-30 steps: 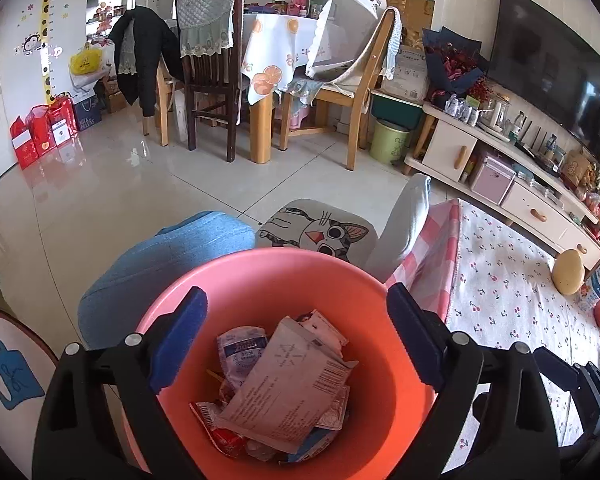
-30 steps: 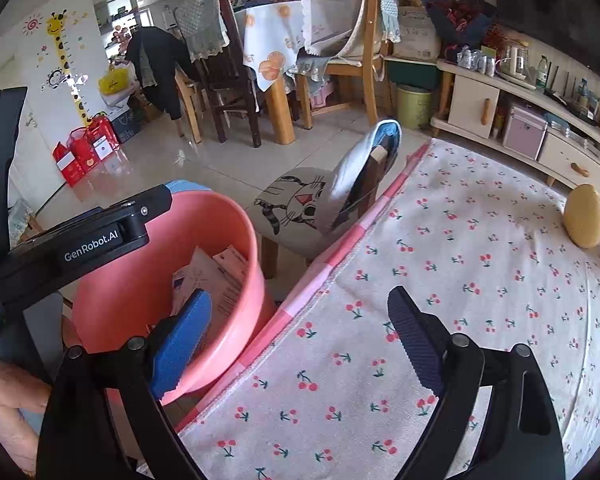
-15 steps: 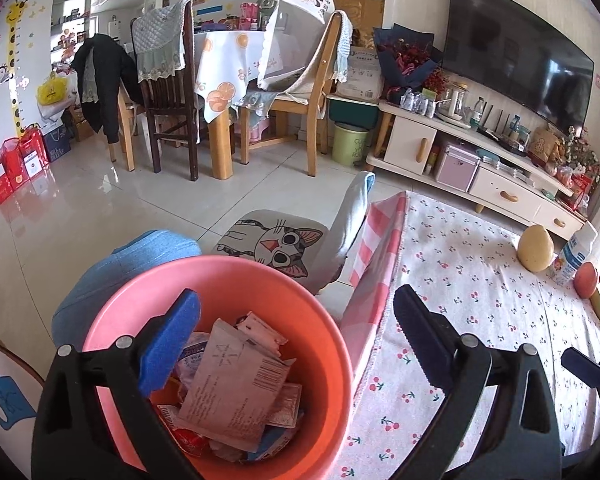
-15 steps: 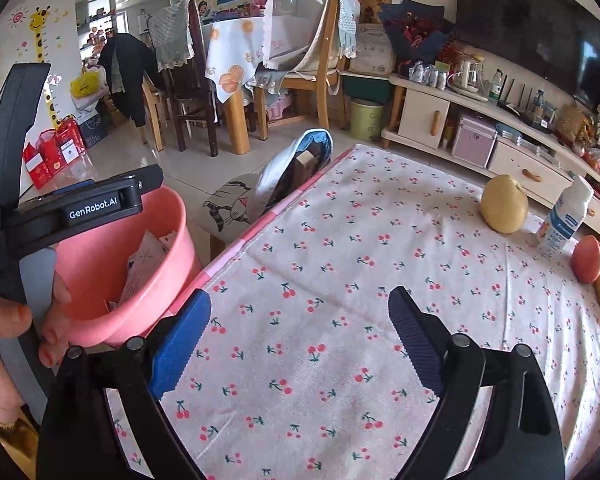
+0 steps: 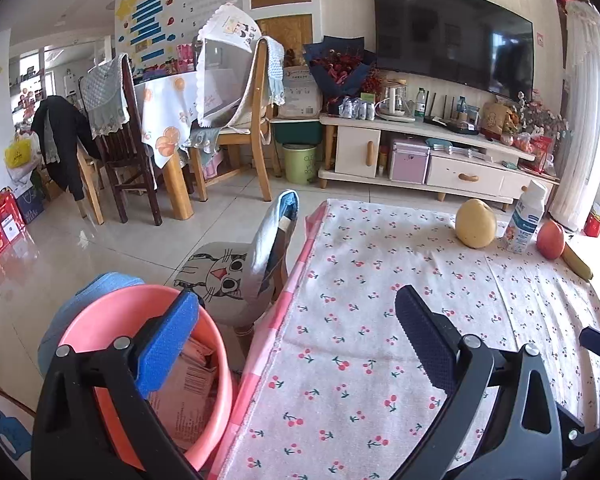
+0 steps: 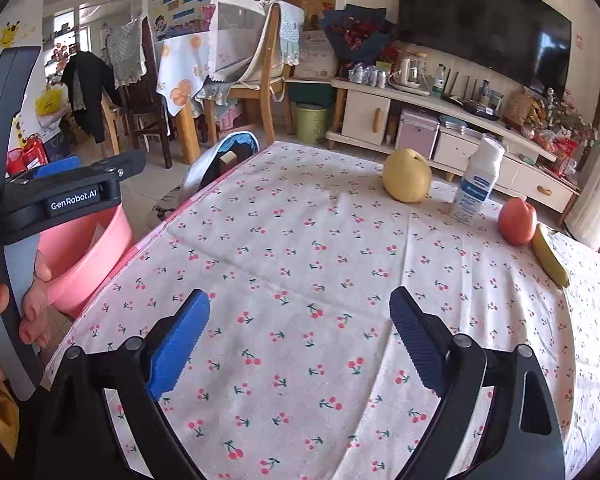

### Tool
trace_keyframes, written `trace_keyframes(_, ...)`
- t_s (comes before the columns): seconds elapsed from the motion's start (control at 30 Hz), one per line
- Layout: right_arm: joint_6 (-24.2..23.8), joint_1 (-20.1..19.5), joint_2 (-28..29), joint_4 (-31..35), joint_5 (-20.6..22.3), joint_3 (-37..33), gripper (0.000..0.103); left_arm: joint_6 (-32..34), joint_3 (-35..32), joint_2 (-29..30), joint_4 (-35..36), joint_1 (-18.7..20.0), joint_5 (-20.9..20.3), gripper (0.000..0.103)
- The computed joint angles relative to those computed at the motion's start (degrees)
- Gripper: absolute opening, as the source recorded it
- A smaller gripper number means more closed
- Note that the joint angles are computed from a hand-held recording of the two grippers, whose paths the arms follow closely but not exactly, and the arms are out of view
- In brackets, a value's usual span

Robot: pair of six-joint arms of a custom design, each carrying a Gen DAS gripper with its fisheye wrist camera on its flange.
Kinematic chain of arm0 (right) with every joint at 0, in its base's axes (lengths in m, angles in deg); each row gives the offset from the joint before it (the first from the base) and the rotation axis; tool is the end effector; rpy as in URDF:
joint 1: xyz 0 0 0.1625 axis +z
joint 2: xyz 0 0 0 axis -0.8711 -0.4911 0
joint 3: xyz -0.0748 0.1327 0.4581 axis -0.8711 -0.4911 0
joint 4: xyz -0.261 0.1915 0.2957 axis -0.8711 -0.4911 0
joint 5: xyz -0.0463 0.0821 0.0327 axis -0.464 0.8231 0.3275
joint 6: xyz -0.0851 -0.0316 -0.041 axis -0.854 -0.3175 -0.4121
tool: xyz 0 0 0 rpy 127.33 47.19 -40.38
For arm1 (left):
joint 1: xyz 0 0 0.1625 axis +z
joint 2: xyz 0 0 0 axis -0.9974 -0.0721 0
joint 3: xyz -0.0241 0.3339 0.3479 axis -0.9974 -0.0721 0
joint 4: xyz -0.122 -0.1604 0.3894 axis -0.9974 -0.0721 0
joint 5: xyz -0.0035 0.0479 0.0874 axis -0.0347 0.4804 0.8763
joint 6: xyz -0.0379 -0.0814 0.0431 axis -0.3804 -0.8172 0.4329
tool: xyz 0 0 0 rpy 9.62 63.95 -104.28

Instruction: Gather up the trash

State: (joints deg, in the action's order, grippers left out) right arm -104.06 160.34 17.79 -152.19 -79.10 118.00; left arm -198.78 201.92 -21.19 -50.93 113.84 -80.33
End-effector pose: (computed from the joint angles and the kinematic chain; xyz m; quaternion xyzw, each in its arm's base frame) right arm 0.1767 -0.3926 0.1142 0.4110 -0.8510 0.2477 0.2132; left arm -0.1955 -0.3629 0.1135 -0.0097 0.7424 -0.4940 0.4524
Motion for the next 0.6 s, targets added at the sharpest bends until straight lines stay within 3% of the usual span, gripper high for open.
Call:
trace_keyframes(0.23, -3.5, -5.6, -4.4, -3.9, 3.0, 2.6, 0.093, 10.5, -0.4, 6.2, -17.1, -1.3, 0.7, 0.099)
trace_keyframes(0.4, -5.6, -9.8, -7.9, -3.9, 5.4, 3.7, 0.093, 8.1, -4.1, 10.8, -14.0, -2.8, 1.2, 0.099)
trace_keyframes(0.6, -6.9, -14.2, -12.9, -2.5, 8.3, 4.1, 0.093, 12.3, -6.0, 14.7, -21.0, -3.8, 1.1, 0.099)
